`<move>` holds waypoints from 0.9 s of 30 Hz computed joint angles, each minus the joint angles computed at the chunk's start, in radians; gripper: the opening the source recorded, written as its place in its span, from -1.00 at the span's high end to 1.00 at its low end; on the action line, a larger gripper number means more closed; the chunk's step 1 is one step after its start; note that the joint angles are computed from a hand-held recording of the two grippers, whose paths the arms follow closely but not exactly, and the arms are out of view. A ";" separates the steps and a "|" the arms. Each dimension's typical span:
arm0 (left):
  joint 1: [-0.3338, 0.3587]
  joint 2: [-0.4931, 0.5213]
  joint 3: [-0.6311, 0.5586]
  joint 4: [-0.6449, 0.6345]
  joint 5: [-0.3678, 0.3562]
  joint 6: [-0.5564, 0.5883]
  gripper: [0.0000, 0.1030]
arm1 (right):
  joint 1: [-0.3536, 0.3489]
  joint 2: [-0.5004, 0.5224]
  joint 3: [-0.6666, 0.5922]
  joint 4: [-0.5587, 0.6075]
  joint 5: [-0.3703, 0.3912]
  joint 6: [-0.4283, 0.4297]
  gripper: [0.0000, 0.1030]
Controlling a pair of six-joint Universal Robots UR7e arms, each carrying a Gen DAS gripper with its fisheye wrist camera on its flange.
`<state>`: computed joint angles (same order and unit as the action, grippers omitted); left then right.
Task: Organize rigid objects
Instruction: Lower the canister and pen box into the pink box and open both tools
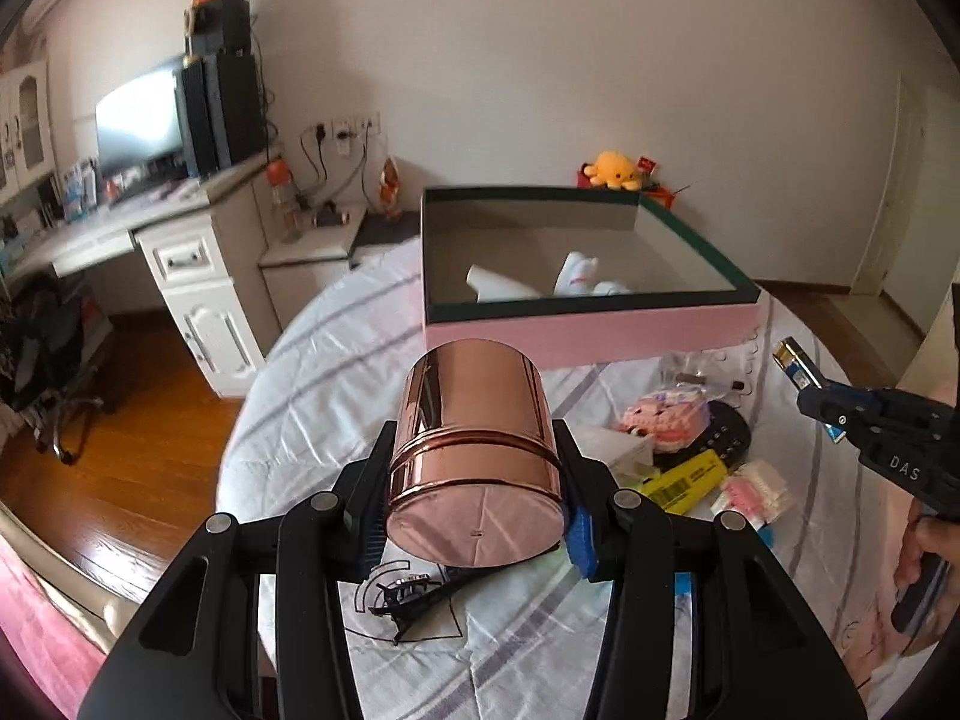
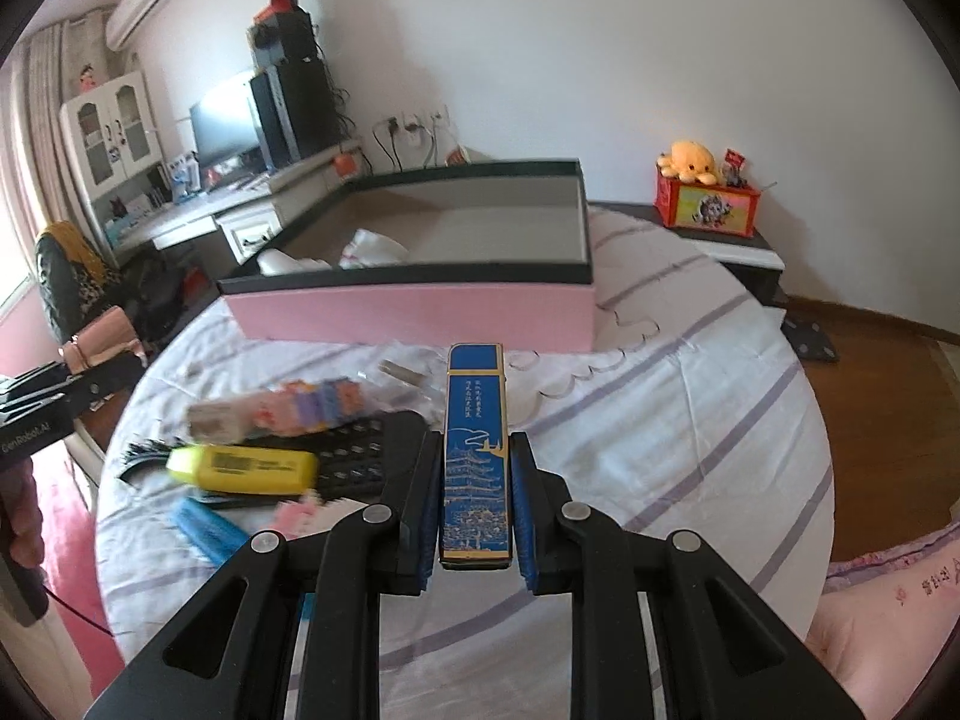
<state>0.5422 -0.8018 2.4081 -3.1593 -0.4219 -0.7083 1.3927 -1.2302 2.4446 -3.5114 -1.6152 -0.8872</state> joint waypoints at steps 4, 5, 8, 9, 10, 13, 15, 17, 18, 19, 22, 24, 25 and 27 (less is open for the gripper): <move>-0.042 -0.020 -0.003 0.039 0.024 -0.021 0.08 | 0.022 -0.025 0.016 0.005 0.030 0.005 0.60; -0.054 -0.030 -0.006 0.073 0.036 -0.041 0.08 | 0.030 -0.032 0.019 0.001 0.037 0.006 0.60; -0.091 -0.047 -0.003 0.127 0.079 -0.088 0.08 | 0.047 -0.050 0.027 -0.005 0.058 0.012 0.60; -0.109 -0.058 0.001 0.155 0.097 -0.113 0.08 | 0.051 -0.056 0.029 -0.006 0.065 0.012 0.60; -0.120 -0.068 0.003 0.190 0.108 -0.142 0.08 | 0.058 -0.064 0.030 -0.001 0.069 0.012 0.60; -0.164 -0.123 0.018 0.331 0.158 -0.268 0.08 | 0.081 -0.074 0.030 0.004 0.080 0.008 0.60; -0.183 -0.160 0.022 0.436 0.176 -0.341 0.08 | 0.095 -0.073 0.027 0.006 0.086 0.006 0.60; -0.191 -0.181 0.022 0.481 0.187 -0.372 0.08 | 0.105 -0.075 0.025 0.017 0.089 0.002 0.60; -0.191 -0.188 0.018 0.508 0.193 -0.386 0.09 | 0.111 -0.071 0.020 0.021 0.091 0.004 0.60; -0.189 -0.191 0.015 0.522 0.196 -0.391 0.08 | 0.115 -0.068 0.019 0.019 0.090 0.004 0.60; -0.164 -0.159 -0.005 0.420 0.193 -0.282 0.08 | 0.130 -0.052 -0.001 0.027 0.087 0.000 0.60; -0.135 -0.111 -0.029 0.257 0.186 -0.126 0.08 | 0.139 -0.041 -0.018 0.036 0.083 -0.003 0.60; -0.122 -0.085 -0.043 0.181 0.183 -0.057 0.08 | 0.141 -0.036 -0.026 0.039 0.081 -0.005 0.60; -0.086 -0.026 -0.091 0.010 0.163 0.126 0.08 | 0.146 -0.024 -0.047 0.050 0.075 -0.006 0.60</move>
<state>0.4558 -0.8282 2.3172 -3.1496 -0.2593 -0.5822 1.5385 -1.2539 2.3979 -3.4613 -1.5398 -0.8927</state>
